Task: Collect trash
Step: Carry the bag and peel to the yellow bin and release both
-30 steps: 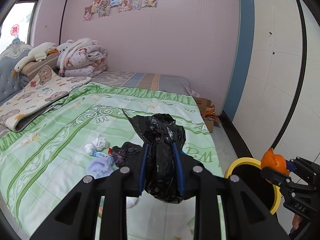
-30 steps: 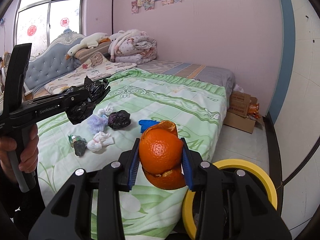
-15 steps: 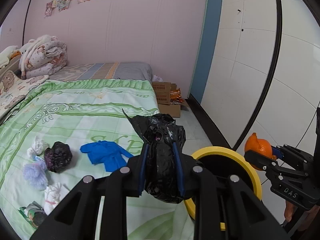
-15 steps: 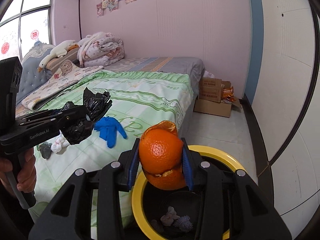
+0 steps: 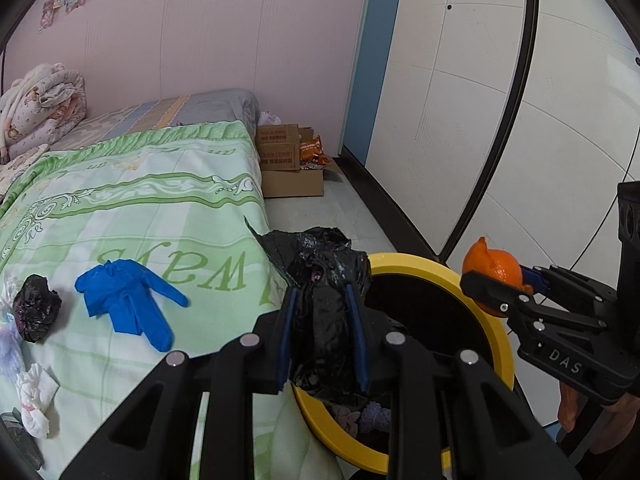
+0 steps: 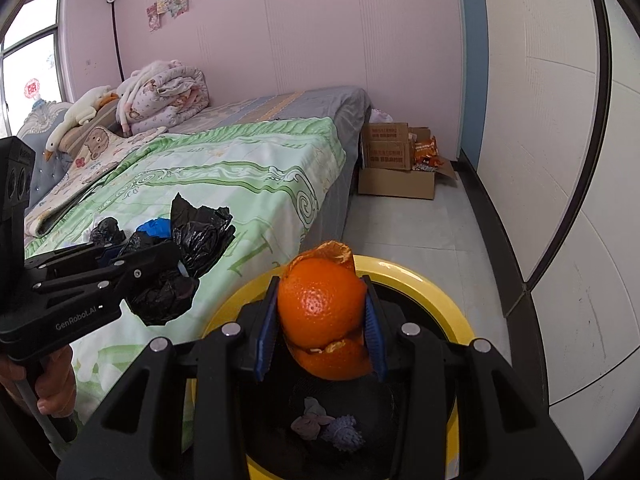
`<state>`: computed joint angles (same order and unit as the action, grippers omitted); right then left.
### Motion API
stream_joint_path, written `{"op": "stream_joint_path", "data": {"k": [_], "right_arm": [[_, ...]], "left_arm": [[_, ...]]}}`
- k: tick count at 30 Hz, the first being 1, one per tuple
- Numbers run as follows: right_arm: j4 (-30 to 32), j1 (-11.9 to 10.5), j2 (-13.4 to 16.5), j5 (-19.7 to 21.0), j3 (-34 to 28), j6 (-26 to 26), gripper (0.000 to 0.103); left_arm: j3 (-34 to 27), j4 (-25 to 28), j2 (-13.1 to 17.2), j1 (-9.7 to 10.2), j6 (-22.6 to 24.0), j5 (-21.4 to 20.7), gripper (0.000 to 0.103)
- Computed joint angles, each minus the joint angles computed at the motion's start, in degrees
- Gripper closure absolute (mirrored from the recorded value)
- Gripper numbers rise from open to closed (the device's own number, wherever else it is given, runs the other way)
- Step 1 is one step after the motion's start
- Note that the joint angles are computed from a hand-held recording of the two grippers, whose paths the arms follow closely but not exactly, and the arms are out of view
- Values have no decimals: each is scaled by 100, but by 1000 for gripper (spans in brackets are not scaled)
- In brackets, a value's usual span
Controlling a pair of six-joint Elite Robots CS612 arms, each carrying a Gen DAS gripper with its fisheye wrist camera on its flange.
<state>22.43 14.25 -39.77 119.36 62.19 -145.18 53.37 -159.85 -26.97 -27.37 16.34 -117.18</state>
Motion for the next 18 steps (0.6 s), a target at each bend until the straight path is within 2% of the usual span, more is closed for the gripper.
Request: {"op": "stream_joint_path", "data": {"k": [9, 16, 18], "right_arm": [[68, -141, 84, -108, 130, 413, 66], [32, -157, 72, -47, 221, 564, 64], [17, -146, 49, 10, 255, 625, 64]], "left_arm": [[-21, 240, 52, -111, 188, 114, 79], [74, 200, 14, -135, 270, 34, 79], [20, 242, 40, -130, 253, 2, 76]]}}
